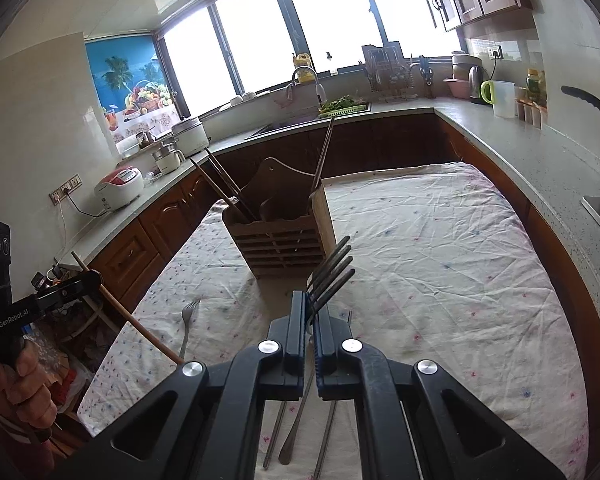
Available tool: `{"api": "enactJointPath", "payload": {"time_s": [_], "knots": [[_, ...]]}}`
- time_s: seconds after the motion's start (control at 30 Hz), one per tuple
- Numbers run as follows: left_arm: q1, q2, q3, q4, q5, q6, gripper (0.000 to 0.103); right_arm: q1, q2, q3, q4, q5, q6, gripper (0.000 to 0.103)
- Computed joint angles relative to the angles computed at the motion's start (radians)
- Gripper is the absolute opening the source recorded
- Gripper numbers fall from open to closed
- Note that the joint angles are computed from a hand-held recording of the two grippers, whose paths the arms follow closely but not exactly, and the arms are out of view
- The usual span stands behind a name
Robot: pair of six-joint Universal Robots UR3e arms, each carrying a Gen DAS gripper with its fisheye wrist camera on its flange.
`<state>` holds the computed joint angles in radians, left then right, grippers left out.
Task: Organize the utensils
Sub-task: 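Carry the wooden chopstick in the left tool and the fork in the right tool over the holder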
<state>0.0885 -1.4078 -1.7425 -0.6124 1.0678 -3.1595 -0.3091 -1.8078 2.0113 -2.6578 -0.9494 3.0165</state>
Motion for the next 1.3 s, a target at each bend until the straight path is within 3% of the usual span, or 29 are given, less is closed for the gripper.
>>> {"api": "enactJointPath", "payload": {"time_s": [0.57, 1.3], "knots": [[0.030, -0.104, 0.195, 0.037, 0.006, -0.041, 0.005, 0.034, 0.113, -0.172, -0.007, 0.016, 0.043, 0.003], [0.013, -0.435, 0.703, 0.019, 0.066, -0.122, 0.005, 0.092, 0.411, -0.592, 0.041, 0.016, 0.126, 0.003]]}}
